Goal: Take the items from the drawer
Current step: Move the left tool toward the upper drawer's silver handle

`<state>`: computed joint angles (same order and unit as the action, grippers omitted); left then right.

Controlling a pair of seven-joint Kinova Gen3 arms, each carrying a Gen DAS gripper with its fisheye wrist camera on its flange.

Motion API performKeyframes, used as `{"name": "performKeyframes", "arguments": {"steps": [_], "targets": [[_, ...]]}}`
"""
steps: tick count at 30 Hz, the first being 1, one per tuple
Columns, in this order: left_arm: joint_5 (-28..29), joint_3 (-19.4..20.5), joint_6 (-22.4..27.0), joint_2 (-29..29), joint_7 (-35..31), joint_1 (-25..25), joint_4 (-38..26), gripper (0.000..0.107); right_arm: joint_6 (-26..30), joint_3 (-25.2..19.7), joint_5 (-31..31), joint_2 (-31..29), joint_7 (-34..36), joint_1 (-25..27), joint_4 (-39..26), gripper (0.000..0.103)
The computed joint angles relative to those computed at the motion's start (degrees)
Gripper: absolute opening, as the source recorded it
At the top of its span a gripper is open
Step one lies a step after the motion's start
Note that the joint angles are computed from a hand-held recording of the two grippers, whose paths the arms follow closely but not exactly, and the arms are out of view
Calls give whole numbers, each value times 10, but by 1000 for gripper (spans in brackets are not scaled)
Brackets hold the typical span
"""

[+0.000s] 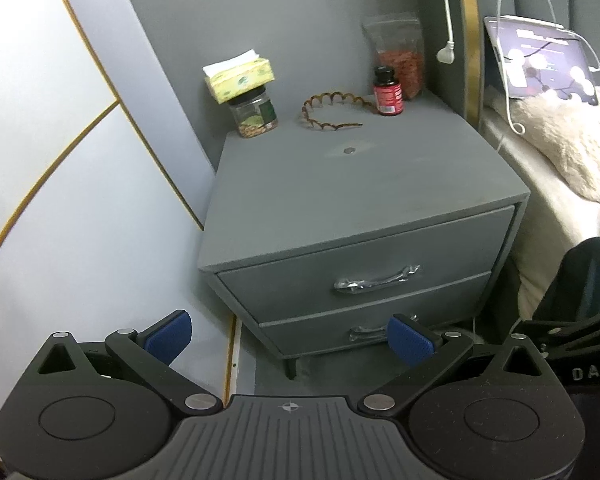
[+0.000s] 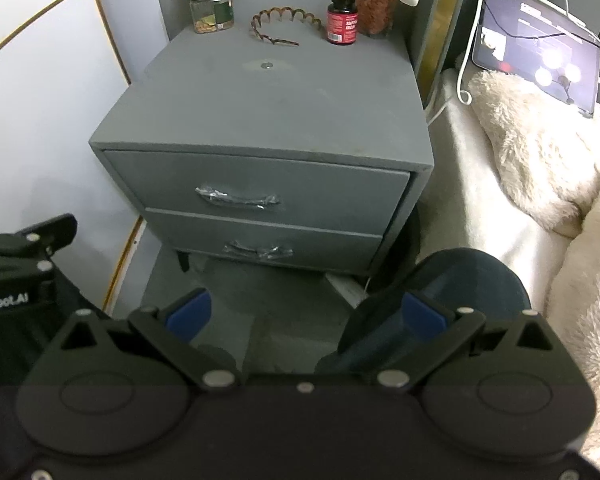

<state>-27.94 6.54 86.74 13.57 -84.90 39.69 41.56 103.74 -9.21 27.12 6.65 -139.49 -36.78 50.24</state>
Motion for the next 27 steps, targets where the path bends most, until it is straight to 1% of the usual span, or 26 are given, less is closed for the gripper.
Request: {"name": "performKeyframes", "arguments": {"steps": [6,13,18,19,22,25,27], "targets": [[0,7,-3,-5,-8,14,-11,103,12,-1,12,2,2,-7,-7,103],[-6,12,-12,-15,-9,25,-2,103,31,0,30,7,3,-23,-26,103],[-3,15,-10,-15,-7,23,-8,103,24,3,23,6,5,-20,-25,103],[3,16,-6,-15,-8,20,-12,103,23,4,22,6,6,-19,-25,103],[43,16,16,-5,-10,0,-38,103,19,4,18,6,7,-16,-24,103],[63,8,38,7,-6,-8,-58,103,15,4,14,5,8,-14,-23,103],[87,5,51,13,0,-20,-70,103,12,5,11,5,9,-12,-22,103]]}}
